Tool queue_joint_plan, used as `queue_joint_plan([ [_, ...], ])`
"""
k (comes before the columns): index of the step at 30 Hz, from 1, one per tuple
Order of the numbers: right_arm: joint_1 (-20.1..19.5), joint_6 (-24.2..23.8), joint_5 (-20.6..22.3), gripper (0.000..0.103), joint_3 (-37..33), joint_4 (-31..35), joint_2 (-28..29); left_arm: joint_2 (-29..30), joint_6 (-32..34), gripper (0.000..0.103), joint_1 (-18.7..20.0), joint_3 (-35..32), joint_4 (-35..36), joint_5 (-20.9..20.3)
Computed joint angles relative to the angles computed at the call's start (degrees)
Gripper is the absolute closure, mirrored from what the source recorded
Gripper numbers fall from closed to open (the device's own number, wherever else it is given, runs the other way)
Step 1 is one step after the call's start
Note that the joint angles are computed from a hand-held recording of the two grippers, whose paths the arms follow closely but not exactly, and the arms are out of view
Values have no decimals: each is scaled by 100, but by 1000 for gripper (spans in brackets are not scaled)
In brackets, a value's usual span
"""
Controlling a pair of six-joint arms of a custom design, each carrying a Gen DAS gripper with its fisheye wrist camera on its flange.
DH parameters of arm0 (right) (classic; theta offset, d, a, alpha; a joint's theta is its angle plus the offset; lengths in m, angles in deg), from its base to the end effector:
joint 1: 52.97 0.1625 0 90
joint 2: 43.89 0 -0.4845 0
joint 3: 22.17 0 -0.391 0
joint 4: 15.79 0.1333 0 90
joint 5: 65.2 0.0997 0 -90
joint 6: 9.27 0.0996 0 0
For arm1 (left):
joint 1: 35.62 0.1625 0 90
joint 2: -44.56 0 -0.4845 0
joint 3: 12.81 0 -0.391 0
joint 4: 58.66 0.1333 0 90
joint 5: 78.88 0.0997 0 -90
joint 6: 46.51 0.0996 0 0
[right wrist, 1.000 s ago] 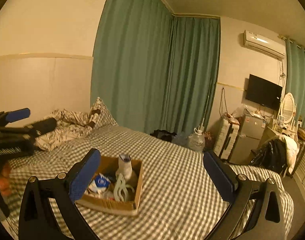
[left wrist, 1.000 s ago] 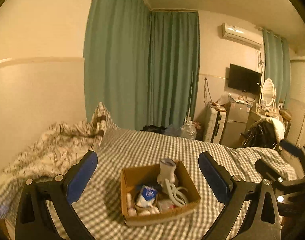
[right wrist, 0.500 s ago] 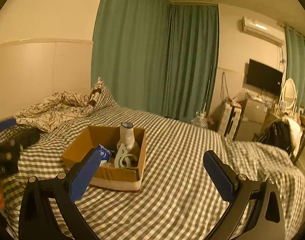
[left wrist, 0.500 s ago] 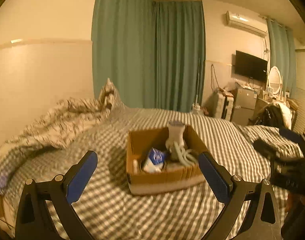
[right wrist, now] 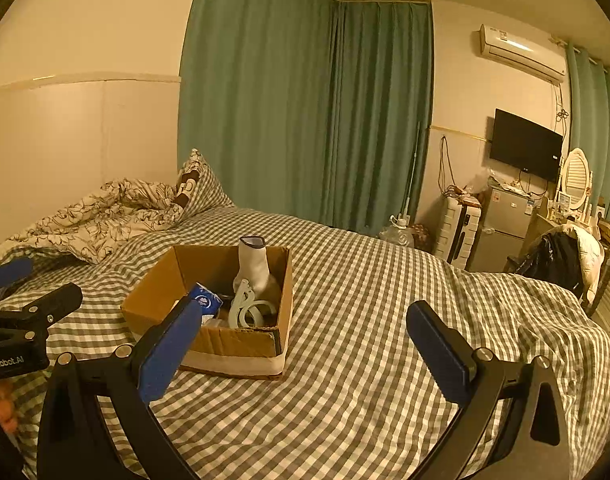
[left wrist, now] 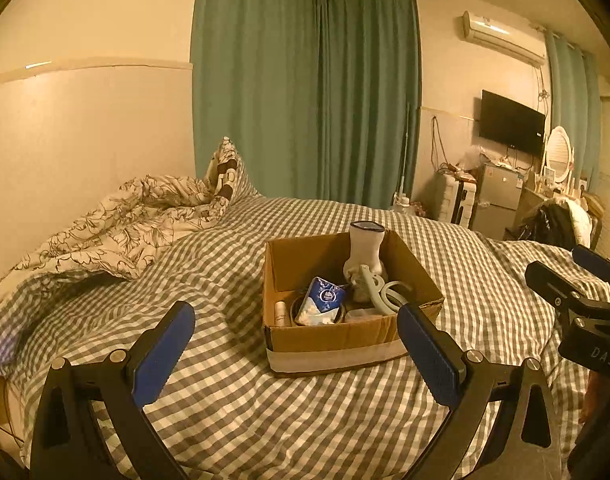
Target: Organize objects
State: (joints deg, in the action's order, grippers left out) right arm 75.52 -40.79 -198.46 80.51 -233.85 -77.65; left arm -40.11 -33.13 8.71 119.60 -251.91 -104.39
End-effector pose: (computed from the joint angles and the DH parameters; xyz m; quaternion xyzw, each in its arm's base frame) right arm 0.4597 -0.4736 0.1153 0.3148 -0.7666 0.4774 0.2921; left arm -0.1300 -0.4390 0.4134 0.1526 0.7737 -0.5096 0.3440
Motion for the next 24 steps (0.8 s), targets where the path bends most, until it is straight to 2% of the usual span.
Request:
queue_joint_plan([
  [24,-8,113,46,0,32,36,-37,64,-53,0,47,-18,235,79],
])
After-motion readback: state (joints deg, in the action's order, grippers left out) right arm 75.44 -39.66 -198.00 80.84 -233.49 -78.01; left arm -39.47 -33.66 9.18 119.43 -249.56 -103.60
